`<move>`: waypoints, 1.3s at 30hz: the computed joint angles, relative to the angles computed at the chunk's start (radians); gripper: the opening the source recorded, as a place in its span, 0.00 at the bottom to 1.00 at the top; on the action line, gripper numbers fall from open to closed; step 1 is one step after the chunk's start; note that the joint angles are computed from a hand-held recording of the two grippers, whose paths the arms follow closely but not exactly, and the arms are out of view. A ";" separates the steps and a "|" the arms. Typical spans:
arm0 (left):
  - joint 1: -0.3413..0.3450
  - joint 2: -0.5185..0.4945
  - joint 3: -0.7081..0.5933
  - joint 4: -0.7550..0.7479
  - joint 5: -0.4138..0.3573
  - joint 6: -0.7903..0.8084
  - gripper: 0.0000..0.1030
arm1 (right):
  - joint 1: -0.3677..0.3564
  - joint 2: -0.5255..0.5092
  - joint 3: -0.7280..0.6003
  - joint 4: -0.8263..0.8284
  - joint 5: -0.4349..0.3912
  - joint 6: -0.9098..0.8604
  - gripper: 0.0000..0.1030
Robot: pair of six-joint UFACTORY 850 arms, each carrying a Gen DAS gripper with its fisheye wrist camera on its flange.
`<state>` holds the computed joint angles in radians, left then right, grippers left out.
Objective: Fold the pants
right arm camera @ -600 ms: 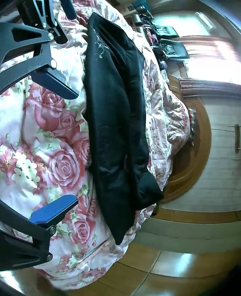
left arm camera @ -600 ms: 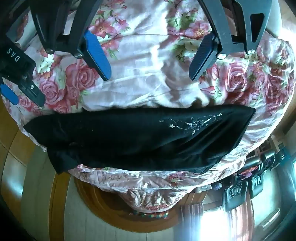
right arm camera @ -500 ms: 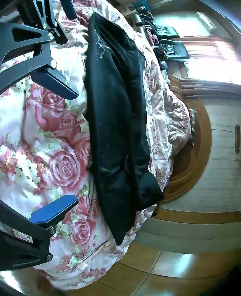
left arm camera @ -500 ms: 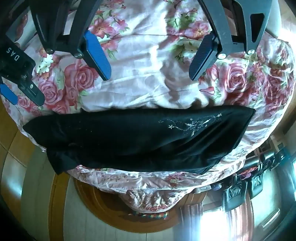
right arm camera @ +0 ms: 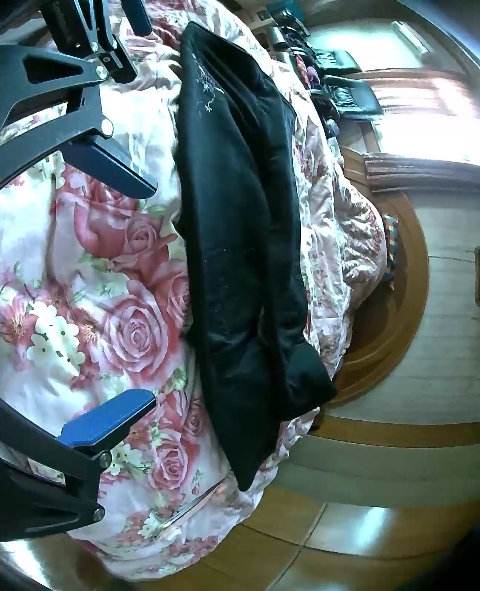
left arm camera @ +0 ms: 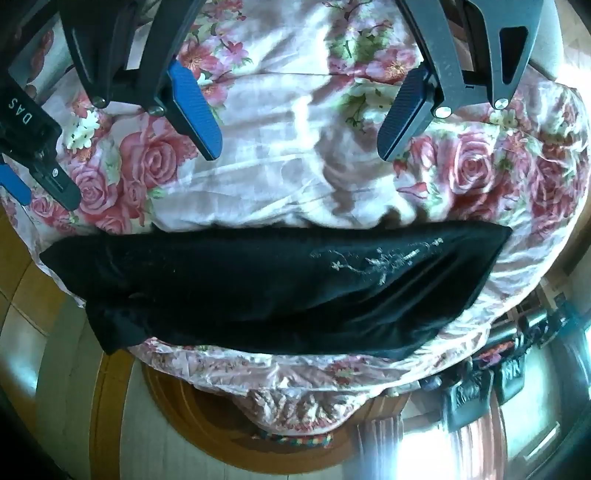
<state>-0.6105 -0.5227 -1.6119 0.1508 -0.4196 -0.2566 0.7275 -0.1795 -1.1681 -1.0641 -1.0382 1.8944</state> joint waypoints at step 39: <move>0.306 -0.283 -0.291 -0.699 0.004 0.110 0.73 | -0.595 0.175 0.322 -0.380 0.818 0.657 0.40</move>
<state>-0.3049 -0.8055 -1.9031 -0.5479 -0.4160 -0.1470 0.1321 -0.0048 -0.8458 -1.4441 -0.2201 2.5512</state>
